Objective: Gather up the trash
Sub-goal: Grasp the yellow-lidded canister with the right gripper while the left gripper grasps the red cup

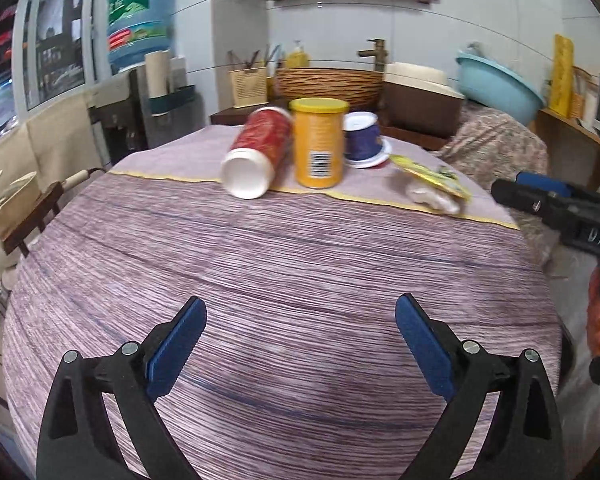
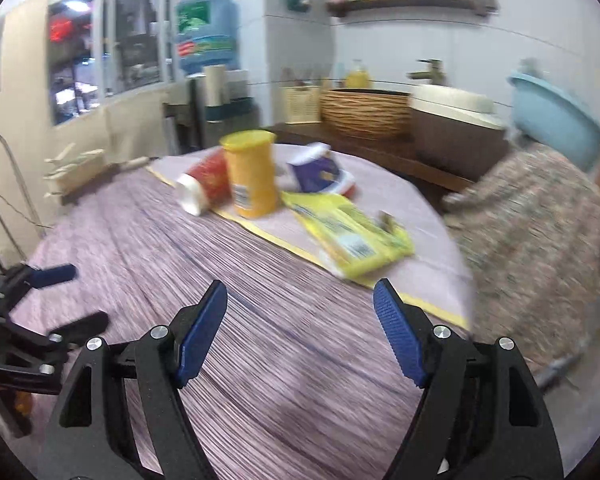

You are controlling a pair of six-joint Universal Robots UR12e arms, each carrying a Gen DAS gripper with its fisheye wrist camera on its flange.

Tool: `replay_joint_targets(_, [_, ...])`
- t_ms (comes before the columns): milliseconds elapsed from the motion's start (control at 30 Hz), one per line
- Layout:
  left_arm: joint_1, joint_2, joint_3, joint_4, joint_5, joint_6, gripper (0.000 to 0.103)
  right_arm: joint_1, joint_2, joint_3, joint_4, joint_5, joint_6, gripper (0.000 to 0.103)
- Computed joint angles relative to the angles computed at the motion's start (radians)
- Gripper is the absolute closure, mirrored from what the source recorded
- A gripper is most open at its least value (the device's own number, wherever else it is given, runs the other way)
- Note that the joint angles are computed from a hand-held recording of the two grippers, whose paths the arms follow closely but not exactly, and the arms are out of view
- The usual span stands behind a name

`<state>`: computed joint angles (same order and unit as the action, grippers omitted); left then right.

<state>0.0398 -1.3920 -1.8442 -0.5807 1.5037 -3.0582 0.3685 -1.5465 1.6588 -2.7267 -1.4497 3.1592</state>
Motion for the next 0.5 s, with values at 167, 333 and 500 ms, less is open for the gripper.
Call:
replay_joint_targets(167, [0.040,0.002,0.004,0.009,-0.009,-0.037,0.009,0.024,0.094,-0.126,0.019,0.053,0.008,0.025])
replay_joint_targets(333, [0.068,0.005,0.004,0.001,-0.044,-0.044,0.009,0.055,0.218,-0.279,0.056,0.036,0.043,0.022])
replay_joint_targets(500, [0.084,0.001,0.010,-0.009,-0.054,-0.031,0.009,0.077,0.324,-0.421,0.125,-0.009,0.088,0.022])
